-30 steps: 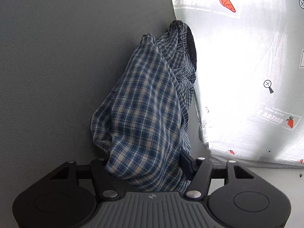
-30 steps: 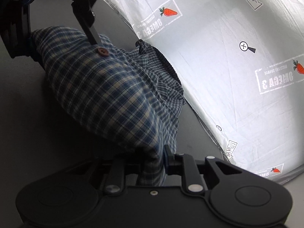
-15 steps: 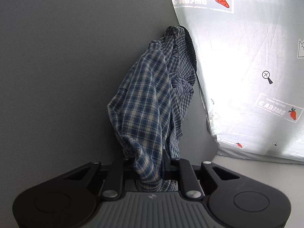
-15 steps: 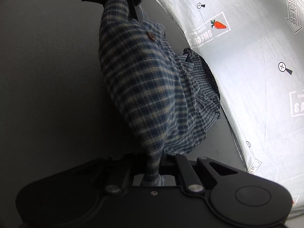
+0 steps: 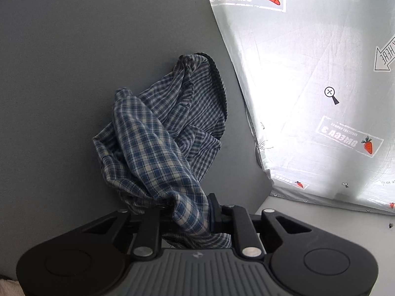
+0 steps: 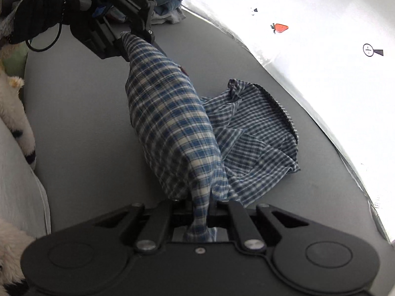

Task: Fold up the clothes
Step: 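Carry the folded shirt with both grippers and lower it onto the table, then open both grippers and withdraw from the shirt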

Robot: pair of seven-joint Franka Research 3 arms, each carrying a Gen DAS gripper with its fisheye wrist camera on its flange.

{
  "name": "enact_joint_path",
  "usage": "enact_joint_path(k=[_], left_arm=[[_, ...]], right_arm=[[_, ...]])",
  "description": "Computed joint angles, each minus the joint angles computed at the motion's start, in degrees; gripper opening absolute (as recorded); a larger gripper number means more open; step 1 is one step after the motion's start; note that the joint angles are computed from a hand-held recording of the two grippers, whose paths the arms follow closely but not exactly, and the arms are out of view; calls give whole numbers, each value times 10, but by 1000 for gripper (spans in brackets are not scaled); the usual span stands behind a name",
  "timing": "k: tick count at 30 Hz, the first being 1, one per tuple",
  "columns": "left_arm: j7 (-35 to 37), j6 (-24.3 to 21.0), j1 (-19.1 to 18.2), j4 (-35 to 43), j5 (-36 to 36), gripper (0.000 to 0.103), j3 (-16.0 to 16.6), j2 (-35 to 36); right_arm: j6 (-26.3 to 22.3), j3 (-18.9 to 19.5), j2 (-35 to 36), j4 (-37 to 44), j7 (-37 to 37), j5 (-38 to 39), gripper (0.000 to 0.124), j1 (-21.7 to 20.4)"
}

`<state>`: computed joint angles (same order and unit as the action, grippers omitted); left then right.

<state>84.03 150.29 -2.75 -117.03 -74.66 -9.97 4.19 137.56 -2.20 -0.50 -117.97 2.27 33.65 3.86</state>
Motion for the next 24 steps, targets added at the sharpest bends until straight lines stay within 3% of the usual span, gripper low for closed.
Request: enact_joint_path(k=[7, 10, 14, 18, 21, 23, 24], left_arm=[[-107, 23, 8, 196, 141, 29, -10, 160], [-151, 19, 9, 276, 216, 34, -6, 227], [-202, -54, 6, 427, 345, 36, 12, 327], [-154, -110, 15, 509, 439, 36, 0, 372], [-102, -123, 22, 524, 496, 36, -17, 377], [-89, -121, 35, 526, 504, 36, -38, 381], [-86, -97, 55, 514, 474, 40, -65, 382]], right_arm=[[-84, 10, 193, 250, 118, 13, 12, -29], [-74, 22, 275, 347, 173, -9, 18, -33], [22, 22, 347, 404, 280, -46, 23, -17], [127, 1, 384, 408, 408, -91, 24, 10], [180, 8, 370, 364, 493, -80, 26, 4], [187, 46, 348, 331, 509, -41, 29, -30], [190, 61, 336, 314, 509, -23, 33, -43]])
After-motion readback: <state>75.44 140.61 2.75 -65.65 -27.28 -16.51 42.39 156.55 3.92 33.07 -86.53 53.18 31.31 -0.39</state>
